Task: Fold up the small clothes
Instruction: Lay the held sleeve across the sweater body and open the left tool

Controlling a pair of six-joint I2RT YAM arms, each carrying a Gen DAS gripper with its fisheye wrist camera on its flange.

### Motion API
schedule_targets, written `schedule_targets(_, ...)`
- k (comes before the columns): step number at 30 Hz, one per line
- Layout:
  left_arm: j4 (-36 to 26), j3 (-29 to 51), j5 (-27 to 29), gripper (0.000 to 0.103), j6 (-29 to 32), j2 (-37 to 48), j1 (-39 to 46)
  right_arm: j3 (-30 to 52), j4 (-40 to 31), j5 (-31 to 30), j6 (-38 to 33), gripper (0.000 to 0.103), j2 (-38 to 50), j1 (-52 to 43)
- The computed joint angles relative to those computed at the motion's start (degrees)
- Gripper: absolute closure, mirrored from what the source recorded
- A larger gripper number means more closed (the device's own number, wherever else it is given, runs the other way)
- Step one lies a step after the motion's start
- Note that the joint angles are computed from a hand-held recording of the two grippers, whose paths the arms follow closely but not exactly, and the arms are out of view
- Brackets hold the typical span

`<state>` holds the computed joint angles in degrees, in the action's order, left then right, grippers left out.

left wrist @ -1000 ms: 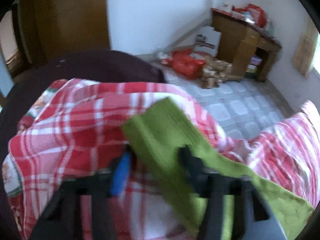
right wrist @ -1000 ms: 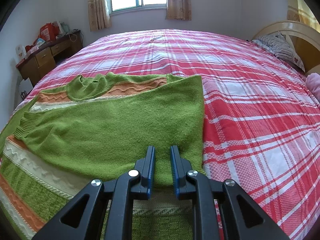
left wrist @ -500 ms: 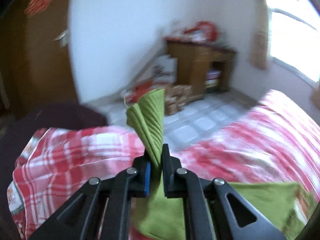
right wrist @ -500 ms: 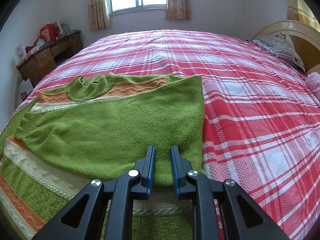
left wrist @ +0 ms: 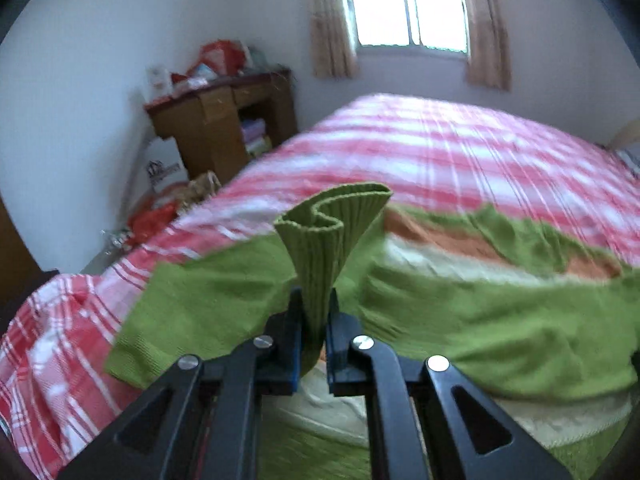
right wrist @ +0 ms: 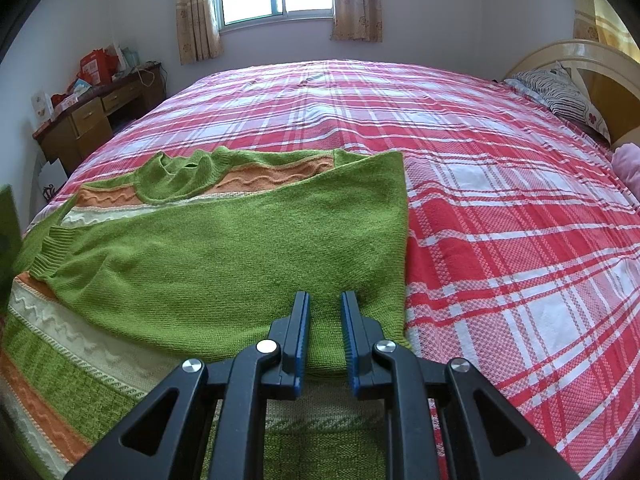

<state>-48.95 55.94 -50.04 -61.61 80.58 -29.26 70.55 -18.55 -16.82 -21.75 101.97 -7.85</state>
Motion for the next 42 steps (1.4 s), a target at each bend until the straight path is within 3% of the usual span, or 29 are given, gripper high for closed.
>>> schedule_targets(4,2.9,-0.7,7.1,0.088,2.3,2.3,2.6,0.1,0.0,0.1,0.0,0.086,0.0,0.0)
schedule_targets(10,7.4,-3.3,9.1,0.071,6.2,-2.0,1.6,0.1,-0.1,0.1,0.0,0.086,0.0,0.0)
schedule_targets(11,7.5,-4.0,9.2,0.063,6.7,-3.6,0.9,0.3,-0.3,0.0,0.0,0.086,0.1,0.0)
schedule_targets(13,6.7,-6.3,8.4,0.035,5.0,-7.2,-1.8,0.2,-0.2,0.1,0.1,0.086,0.1,0.1)
schedule_targets(14,3.9,-6.2,7.1,0.003,2.1,-8.2,-3.1,0.2,-0.1,0.1,0.0,0.086,0.1,0.1)
schedule_targets(18,-6.8,-9.7,-3.0,0.000,-14.2,-14.5,-10.9,0.3,-0.2,0.6,-0.2,0.086,0.2,0.2)
schedule_targets(20,-12.9,-10.6,-4.3,0.000,-22.0,-14.9,-12.4,0.3,-0.2,1.1,-0.2,0.086,0.1,0.4)
schedule_targets(22,-14.3,-13.3,-3.9,0.000,-26.9,-15.0,-12.5,0.0,-0.4,3.3,0.3,0.086,-0.7,1.3)
schedule_targets(24,-10.9,-16.6,-1.5,0.000,-26.2,-16.8,-10.7,-2.1,0.5,2.7,3.4,0.086,-3.5,2.0)
schedule_targets(26,-5.1,-20.5,3.7,0.000,-23.1,-21.7,-6.1,-3.3,-1.4,-4.8,6.8,0.086,-6.4,2.2)
schedule_targets(28,-6.8,-20.0,2.5,0.000,-26.4,-21.6,-6.0,-3.6,-4.6,-12.3,8.5,0.086,-8.6,5.5)
schedule_targets(31,-7.4,-18.8,2.7,0.000,-27.3,-18.5,-6.2,-1.5,-9.0,-16.2,8.5,0.085,-7.8,14.0)
schedule_targets(32,-7.5,-18.7,2.7,0.000,-27.4,-18.3,-6.4,-0.5,-9.9,-17.0,9.0,0.080,-6.8,16.5)
schedule_targets(33,-7.8,-18.8,2.6,0.000,-28.1,-18.5,-6.9,1.1,-10.8,-16.8,9.8,0.074,-4.9,20.2)
schedule_targets(35,-6.7,-19.8,2.2,0.000,-27.9,-19.9,-7.1,1.9,-9.7,-14.3,11.3,0.041,-3.0,24.4)
schedule_targets(40,-5.7,-22.5,1.0,0.000,-28.3,-24.3,-8.1,3.5,-6.6,-10.8,13.4,0.041,2.3,30.4)
schedule_targets(42,-5.6,-22.4,1.0,0.000,-28.2,-23.8,-8.1,3.0,-6.0,-8.4,12.4,0.047,3.0,32.2)
